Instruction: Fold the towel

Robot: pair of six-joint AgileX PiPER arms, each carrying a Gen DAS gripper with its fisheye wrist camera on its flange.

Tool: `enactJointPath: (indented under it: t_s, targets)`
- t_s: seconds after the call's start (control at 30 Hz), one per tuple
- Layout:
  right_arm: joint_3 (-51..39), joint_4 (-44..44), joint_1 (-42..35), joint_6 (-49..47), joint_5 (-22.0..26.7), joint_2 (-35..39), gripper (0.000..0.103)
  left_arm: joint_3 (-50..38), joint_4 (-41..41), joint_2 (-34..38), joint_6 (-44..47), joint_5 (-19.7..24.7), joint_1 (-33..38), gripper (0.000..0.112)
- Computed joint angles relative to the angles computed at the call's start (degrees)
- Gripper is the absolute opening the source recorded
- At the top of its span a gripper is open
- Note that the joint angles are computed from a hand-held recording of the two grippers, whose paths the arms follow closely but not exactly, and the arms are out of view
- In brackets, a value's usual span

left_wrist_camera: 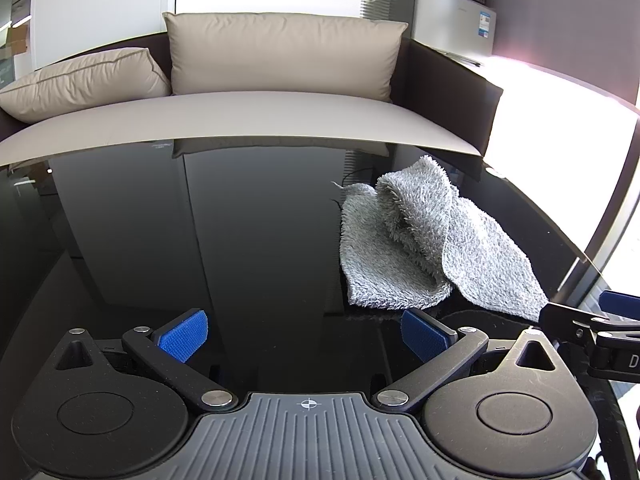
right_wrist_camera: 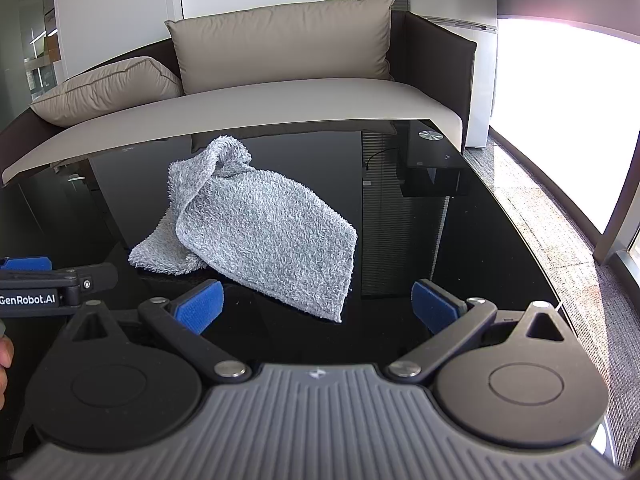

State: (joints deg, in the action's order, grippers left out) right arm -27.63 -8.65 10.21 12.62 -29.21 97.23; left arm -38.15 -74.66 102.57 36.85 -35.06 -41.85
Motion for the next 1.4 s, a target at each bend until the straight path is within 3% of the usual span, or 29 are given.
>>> enactJointPath:
  t_s: [0.83, 1.4]
  targets:
    - [-1.0, 1.3, 0.1, -1.3, 1.1, 0.9, 0.103, 0.5, 3.9, -0.1, -3.0, 1.9, 1.4, 0.102]
    - [-3.5, -7.8, -2.3, 5.6, 0.4, 3.8, 0.103, -1.5, 14.4, 1.7, -8.5, 6.8, 7.4, 0.102]
